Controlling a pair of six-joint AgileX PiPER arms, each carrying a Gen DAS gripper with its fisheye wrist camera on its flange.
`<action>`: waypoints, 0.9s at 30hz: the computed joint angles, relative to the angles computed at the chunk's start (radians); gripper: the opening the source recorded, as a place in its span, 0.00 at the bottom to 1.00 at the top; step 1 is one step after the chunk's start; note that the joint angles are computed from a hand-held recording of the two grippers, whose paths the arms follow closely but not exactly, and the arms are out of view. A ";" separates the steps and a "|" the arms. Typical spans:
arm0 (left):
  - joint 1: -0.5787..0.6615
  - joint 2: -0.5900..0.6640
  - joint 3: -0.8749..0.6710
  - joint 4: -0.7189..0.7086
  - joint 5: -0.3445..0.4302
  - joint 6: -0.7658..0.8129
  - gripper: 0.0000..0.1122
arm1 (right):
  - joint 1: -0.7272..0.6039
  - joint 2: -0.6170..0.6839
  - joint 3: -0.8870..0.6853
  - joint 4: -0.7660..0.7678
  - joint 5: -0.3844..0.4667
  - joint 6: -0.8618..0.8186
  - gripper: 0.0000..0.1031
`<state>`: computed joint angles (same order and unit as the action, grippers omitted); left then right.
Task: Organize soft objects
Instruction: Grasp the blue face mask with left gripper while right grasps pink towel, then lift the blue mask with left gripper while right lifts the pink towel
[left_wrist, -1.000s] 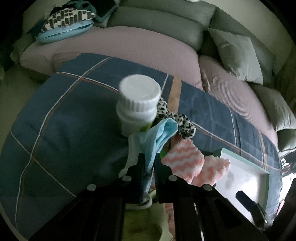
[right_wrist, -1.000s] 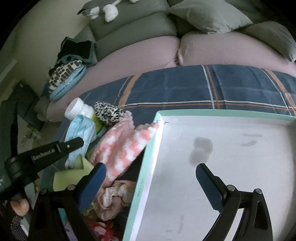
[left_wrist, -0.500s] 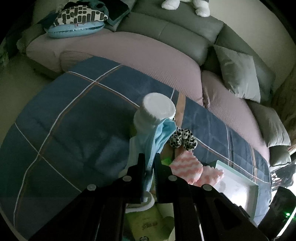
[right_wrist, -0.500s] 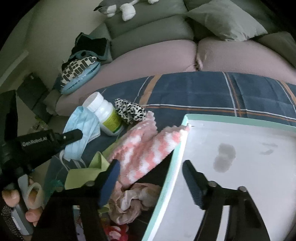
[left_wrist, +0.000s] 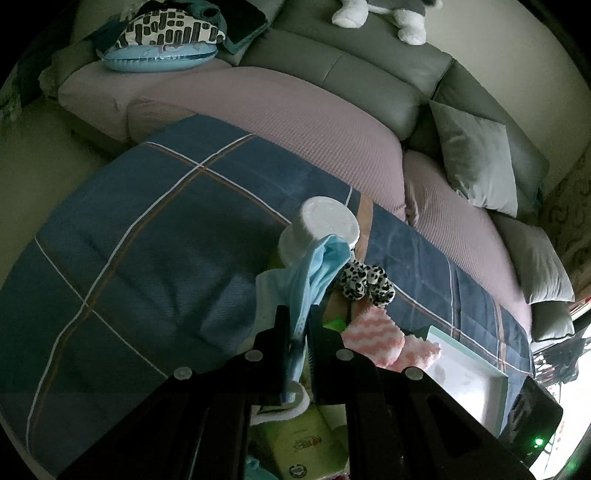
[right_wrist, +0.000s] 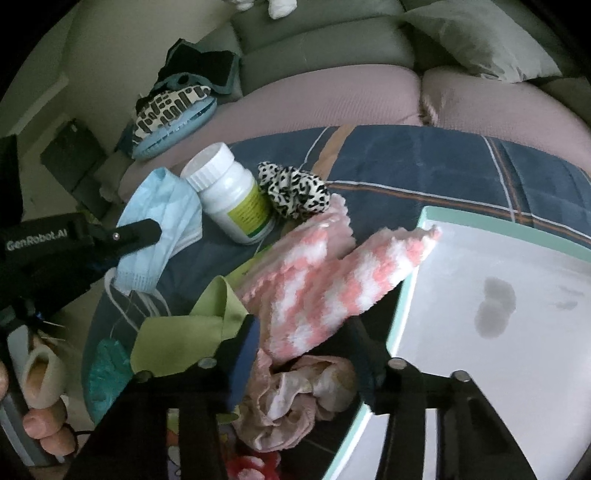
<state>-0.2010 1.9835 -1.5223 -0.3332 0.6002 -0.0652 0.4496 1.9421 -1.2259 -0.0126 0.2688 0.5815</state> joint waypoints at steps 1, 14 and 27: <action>0.001 0.001 -0.002 -0.003 0.002 0.003 0.08 | 0.002 0.004 -0.003 -0.004 -0.001 0.006 0.45; -0.009 0.007 -0.013 0.020 0.010 -0.022 0.08 | 0.008 -0.003 0.021 -0.029 -0.050 0.031 0.11; -0.030 0.002 -0.014 0.080 0.002 -0.064 0.08 | 0.003 -0.073 0.080 -0.115 -0.103 0.143 0.09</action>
<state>-0.2307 1.9854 -1.5360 -0.2534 0.6025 -0.1288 0.4530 1.8687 -1.1461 -0.1274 0.1662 0.7241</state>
